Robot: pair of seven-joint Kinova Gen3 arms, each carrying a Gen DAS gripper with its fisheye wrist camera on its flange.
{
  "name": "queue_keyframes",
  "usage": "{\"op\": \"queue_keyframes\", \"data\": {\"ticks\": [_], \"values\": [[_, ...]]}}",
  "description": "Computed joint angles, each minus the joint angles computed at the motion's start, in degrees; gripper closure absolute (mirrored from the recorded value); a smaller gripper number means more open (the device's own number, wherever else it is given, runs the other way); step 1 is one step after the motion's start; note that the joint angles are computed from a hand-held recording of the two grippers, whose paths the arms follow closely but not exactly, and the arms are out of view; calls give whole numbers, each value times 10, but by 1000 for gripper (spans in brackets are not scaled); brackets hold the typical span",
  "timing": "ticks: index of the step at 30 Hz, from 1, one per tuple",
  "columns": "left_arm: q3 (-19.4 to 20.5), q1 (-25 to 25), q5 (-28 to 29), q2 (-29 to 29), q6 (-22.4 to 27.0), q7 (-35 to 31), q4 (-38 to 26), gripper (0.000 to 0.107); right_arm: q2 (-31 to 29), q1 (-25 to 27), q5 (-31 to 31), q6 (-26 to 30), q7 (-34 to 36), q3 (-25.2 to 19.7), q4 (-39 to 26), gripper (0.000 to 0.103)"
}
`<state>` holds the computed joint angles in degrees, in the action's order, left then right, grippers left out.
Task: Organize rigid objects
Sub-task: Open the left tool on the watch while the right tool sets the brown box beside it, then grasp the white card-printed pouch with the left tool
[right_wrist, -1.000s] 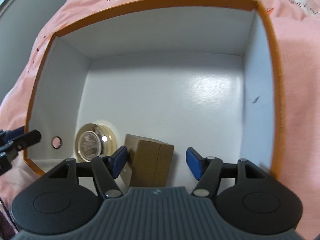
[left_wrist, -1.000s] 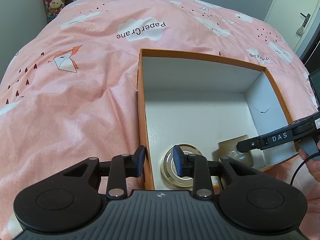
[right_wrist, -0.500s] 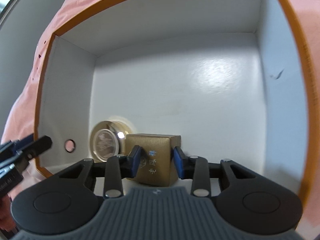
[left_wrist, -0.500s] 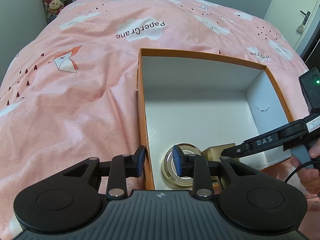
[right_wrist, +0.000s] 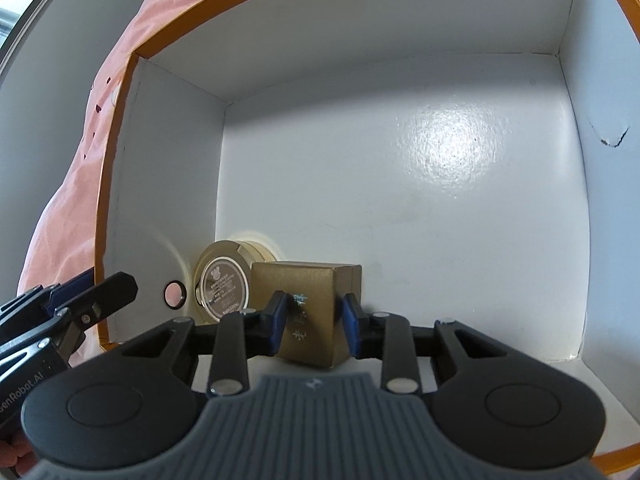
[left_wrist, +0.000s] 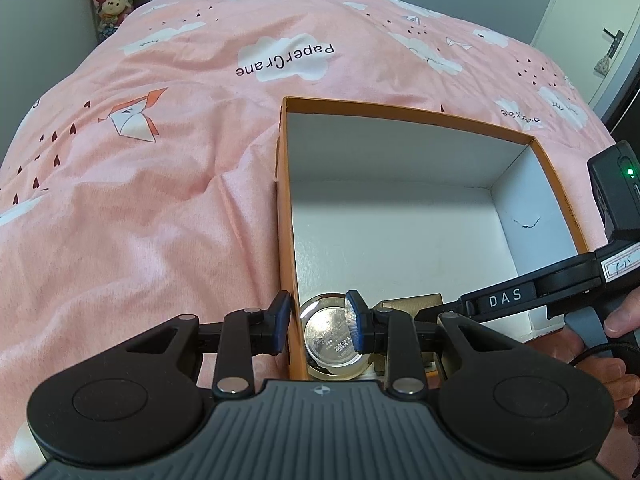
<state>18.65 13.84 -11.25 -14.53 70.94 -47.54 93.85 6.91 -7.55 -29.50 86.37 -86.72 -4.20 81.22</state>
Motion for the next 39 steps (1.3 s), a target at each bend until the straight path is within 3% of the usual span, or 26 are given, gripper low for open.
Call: {"op": "queue_keyframes", "data": {"ticks": [4, 9, 11, 18, 22, 25, 33, 36, 39], "values": [[-6, -3, 11, -16, -5, 2, 6, 74, -32, -3, 16, -24, 24, -1, 7, 74], [30, -16, -10, -59, -14, 33, 14, 74, -103, 11, -16, -47, 100, 26, 29, 69], [34, -19, 2, -84, -22, 33, 18, 74, -142, 15, -29, -58, 130, 41, 46, 56], [37, -14, 82, -116, -2, -10, 20, 73, -252, -5, -34, -62, 183, 92, 96, 56], [34, -15, 123, -109, 15, -14, 40, 61, -265, -16, -27, -30, 168, 101, 114, 56], [41, -19, 130, -99, 16, -5, 60, 47, -274, -20, 13, -39, 155, 67, 133, 56], [44, -10, 130, -62, -10, 30, 115, 33, -248, -32, 35, -30, 137, 61, 165, 60], [58, -1, 108, -46, -10, 58, 126, 32, -235, -33, 33, -28, 137, 58, 172, 64], [46, 13, 102, -38, -18, 67, 138, 32, -219, -36, 25, -28, 143, 53, 182, 65]]}}
